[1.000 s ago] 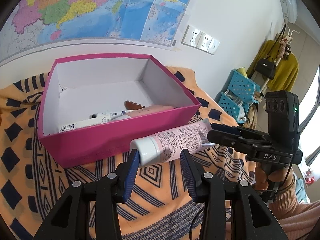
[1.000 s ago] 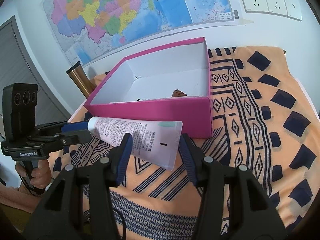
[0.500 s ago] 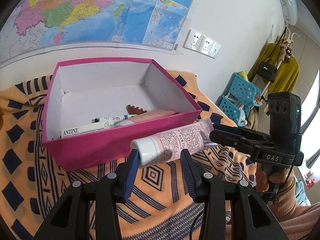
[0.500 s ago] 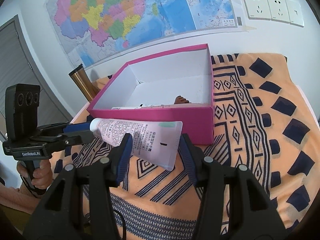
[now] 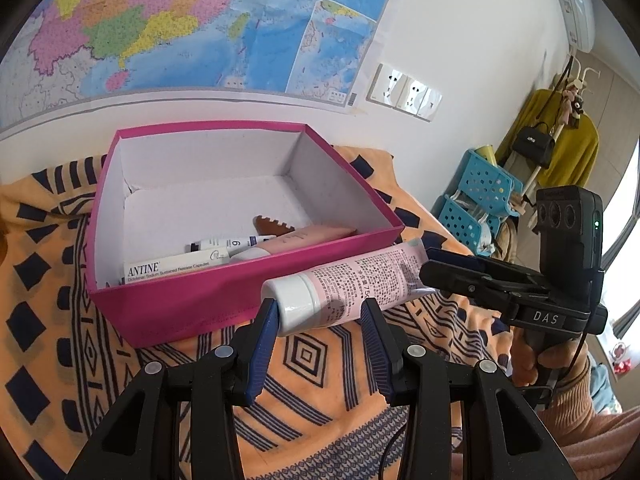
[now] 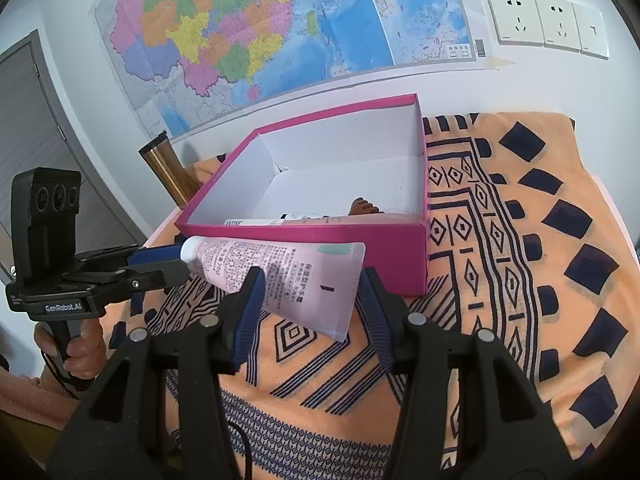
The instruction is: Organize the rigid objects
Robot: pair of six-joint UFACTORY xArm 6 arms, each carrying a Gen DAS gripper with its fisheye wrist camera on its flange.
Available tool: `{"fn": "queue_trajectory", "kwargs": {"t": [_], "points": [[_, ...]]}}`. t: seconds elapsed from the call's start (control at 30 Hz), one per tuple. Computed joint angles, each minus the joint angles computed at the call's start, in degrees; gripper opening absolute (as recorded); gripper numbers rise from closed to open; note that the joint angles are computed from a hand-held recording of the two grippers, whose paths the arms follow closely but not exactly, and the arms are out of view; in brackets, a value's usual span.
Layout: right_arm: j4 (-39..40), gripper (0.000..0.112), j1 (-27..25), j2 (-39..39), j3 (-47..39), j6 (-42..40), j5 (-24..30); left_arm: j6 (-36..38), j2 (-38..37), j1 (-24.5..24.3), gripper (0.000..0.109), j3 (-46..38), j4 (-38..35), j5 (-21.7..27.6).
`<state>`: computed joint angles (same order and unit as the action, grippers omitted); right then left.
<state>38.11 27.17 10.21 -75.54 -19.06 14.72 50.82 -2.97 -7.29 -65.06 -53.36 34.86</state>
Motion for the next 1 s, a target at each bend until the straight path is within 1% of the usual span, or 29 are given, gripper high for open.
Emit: {"fn": "queue_trajectory", "kwargs": {"t": [1.0], "points": [[-0.5,0.052,-0.5,1.4,-2.3,-1.3,0.1,0.6,1.3,0.2,0.042,-1.9,-0.3,-0.4]]}}
